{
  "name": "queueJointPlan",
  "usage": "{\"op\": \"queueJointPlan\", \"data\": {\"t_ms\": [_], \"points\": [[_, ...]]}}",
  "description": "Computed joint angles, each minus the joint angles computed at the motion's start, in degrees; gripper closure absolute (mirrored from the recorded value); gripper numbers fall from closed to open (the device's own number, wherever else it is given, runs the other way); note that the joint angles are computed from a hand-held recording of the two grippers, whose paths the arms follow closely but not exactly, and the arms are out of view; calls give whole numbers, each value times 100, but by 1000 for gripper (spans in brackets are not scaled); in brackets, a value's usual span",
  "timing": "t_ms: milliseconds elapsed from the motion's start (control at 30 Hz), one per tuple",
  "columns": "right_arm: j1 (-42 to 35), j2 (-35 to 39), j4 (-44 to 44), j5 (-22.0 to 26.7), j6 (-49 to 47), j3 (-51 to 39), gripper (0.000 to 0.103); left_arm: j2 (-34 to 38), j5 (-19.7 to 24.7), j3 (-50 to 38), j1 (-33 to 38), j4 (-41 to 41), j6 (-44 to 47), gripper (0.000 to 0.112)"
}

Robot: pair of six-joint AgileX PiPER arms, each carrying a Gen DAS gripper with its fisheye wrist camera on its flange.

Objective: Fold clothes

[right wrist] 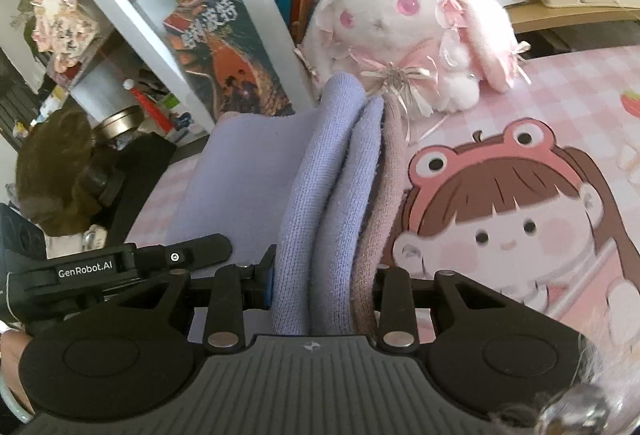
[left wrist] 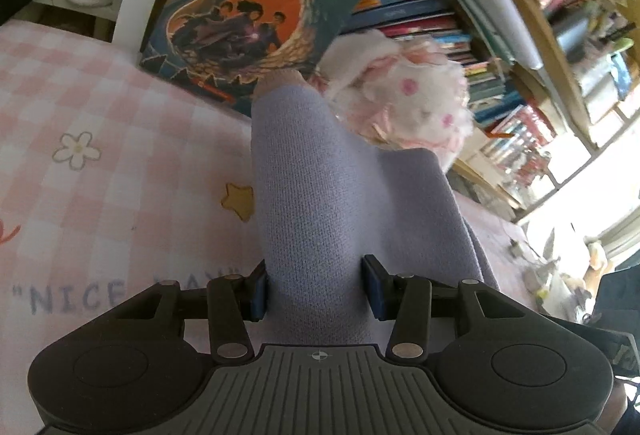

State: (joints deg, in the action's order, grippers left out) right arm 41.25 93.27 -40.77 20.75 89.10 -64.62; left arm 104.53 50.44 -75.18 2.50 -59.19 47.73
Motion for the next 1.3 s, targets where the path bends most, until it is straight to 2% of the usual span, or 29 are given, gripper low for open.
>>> {"op": "queueJointPlan", "data": {"t_ms": [133, 333, 433, 500, 533, 633, 700, 767, 867, 1033, 1167, 1300], "points": [[-333, 277, 494, -268, -667, -175, 73, 187, -153, -225, -103, 58, -115, 67], [-584, 496, 780, -616, -1138, -271, 73, 461, -272, -449, -126, 41, -214, 67], [-656, 688, 1066, -683, -1459, -369, 72, 676, -322, -546, -125, 107, -311, 61], [-716, 782, 923, -857, -1156, -287, 69, 810, -260, -607, -68, 11, -351, 59], [-767, 764, 562, -1093, -661, -136, 68, 863, -204, -633, -28, -66, -364, 59], [-806, 734, -456, -1307, 578, 72, 60, 824, -275, -589, -44, -41, -305, 55], [-734, 741, -770, -1088, 908, 23, 54, 660, -525, -434, -118, 26, -257, 54], [-645, 746, -702, -827, 740, -98, 46, 415, -841, -227, -193, 101, -211, 50], [-420, 697, -738, -98, 505, -330, 33, 64, -1115, 139, -168, -153, 49, 45], [-120, 386, -1117, 586, 805, -225, 30, -566, -1271, 832, -67, -553, 391, 42], [389, 165, -1396, 1283, 867, -123, 30, -1167, -1633, 1467, -233, -299, 518, 41], [903, 78, -1402, 1910, 741, -131, 27, -1672, -1946, 1993, -434, 329, 123, 41]]}}
